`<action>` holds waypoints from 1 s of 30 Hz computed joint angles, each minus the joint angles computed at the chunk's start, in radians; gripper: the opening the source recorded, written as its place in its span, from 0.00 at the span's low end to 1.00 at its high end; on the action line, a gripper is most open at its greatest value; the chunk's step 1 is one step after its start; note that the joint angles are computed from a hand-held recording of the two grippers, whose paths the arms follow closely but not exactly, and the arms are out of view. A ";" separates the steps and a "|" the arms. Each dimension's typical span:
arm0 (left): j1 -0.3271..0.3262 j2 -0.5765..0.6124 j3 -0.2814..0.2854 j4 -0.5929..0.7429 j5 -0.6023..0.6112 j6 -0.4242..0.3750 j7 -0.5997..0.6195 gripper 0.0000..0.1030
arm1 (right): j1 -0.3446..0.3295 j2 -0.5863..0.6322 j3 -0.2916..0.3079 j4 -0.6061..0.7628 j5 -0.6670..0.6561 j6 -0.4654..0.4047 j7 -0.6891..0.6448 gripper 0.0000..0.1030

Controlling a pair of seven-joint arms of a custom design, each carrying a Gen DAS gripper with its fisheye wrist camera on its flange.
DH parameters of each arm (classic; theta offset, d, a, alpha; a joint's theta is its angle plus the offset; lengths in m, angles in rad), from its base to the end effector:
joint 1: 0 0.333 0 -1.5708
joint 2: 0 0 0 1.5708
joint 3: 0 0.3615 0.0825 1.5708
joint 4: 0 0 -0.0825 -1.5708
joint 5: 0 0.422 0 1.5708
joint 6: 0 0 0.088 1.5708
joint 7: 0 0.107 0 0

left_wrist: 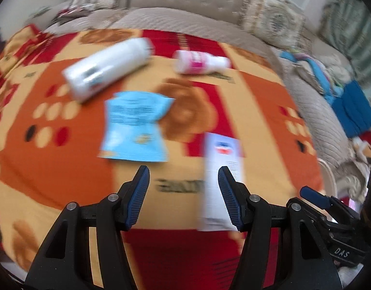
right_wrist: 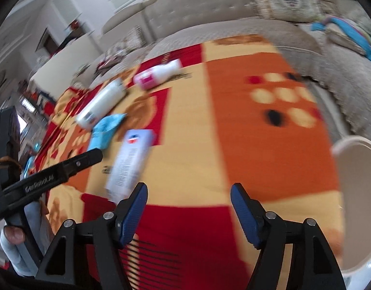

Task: Collect trash
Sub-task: 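Move both tools back over the blanket toward the remaining trash, then grasp the blue snack bag with the left gripper while the right grasps the white medicine box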

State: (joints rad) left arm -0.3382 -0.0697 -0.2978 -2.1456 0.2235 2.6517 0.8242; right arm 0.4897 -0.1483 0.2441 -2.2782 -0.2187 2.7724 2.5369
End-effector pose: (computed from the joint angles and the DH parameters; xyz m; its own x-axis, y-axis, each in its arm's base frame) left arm 0.4760 -0.3633 0.5229 -0.1162 -0.9738 0.1955 -0.8507 -0.0040 -0.5257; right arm 0.4096 0.3887 0.5121 0.0547 -0.9372 -0.3444 -0.8536 0.1350 -0.5032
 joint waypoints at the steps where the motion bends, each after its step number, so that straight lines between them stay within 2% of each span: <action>1: 0.006 -0.009 0.007 -0.013 -0.003 0.002 0.000 0.56 | 0.007 0.037 0.002 0.034 0.008 0.001 -0.018 0.67; 4: 0.031 -0.028 0.025 -0.042 -0.009 0.003 -0.006 0.56 | 0.035 0.146 -0.003 0.144 0.022 -0.016 -0.066 0.67; 7: 0.051 -0.028 0.039 -0.057 -0.044 0.028 0.003 0.56 | 0.069 0.252 -0.022 0.268 -0.024 -0.077 -0.068 0.67; 11: 0.067 0.000 0.042 -0.040 -0.059 0.052 0.006 0.57 | 0.103 0.326 -0.052 0.354 -0.032 -0.155 -0.087 0.67; 12: 0.070 0.011 0.041 -0.030 -0.053 0.058 -0.002 0.60 | 0.121 0.326 -0.072 0.357 -0.090 -0.156 -0.059 0.66; 13: 0.073 0.027 0.041 -0.017 -0.038 0.069 -0.019 0.61 | 0.126 0.328 -0.077 0.362 -0.098 -0.168 -0.060 0.58; 14: 0.075 0.040 0.043 -0.008 -0.032 0.079 -0.027 0.63 | 0.124 0.321 -0.077 0.354 -0.091 -0.172 -0.077 0.51; 17: 0.073 0.089 0.049 0.031 -0.018 0.106 -0.040 0.66 | 0.120 0.284 -0.085 0.308 -0.104 -0.156 -0.071 0.51; 20: 0.058 0.149 0.060 0.094 0.049 0.065 -0.083 0.67 | 0.097 0.233 -0.079 0.238 -0.062 -0.112 -0.089 0.51; 22: 0.047 0.181 0.064 0.119 0.052 0.068 -0.078 0.69 | 0.086 0.209 -0.074 0.204 -0.049 -0.095 -0.091 0.51; 24: 0.020 0.218 0.077 0.170 0.114 -0.005 -0.111 0.71 | 0.078 0.195 -0.069 0.183 -0.049 -0.086 -0.080 0.51; 26: -0.007 0.230 0.097 0.182 0.206 -0.017 -0.173 0.71 | 0.069 0.181 -0.065 0.155 -0.034 -0.049 -0.076 0.51; 28: -0.010 0.228 0.094 0.181 0.210 -0.026 -0.173 0.68 | 0.064 0.173 -0.061 0.146 -0.036 -0.039 -0.069 0.51; 29: -0.002 0.219 0.087 0.168 0.178 -0.008 -0.150 0.59 | 0.063 0.171 -0.059 0.143 -0.044 -0.032 -0.064 0.51; 30: 0.005 0.207 0.080 0.152 0.146 0.007 -0.129 0.58 | 0.062 0.170 -0.057 0.142 -0.050 -0.029 -0.060 0.51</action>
State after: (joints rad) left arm -0.3328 0.1369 -0.2173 -1.9934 0.3691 2.6583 0.6950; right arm 0.5515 0.0214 0.1872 -2.1362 -0.2684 2.7438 2.4768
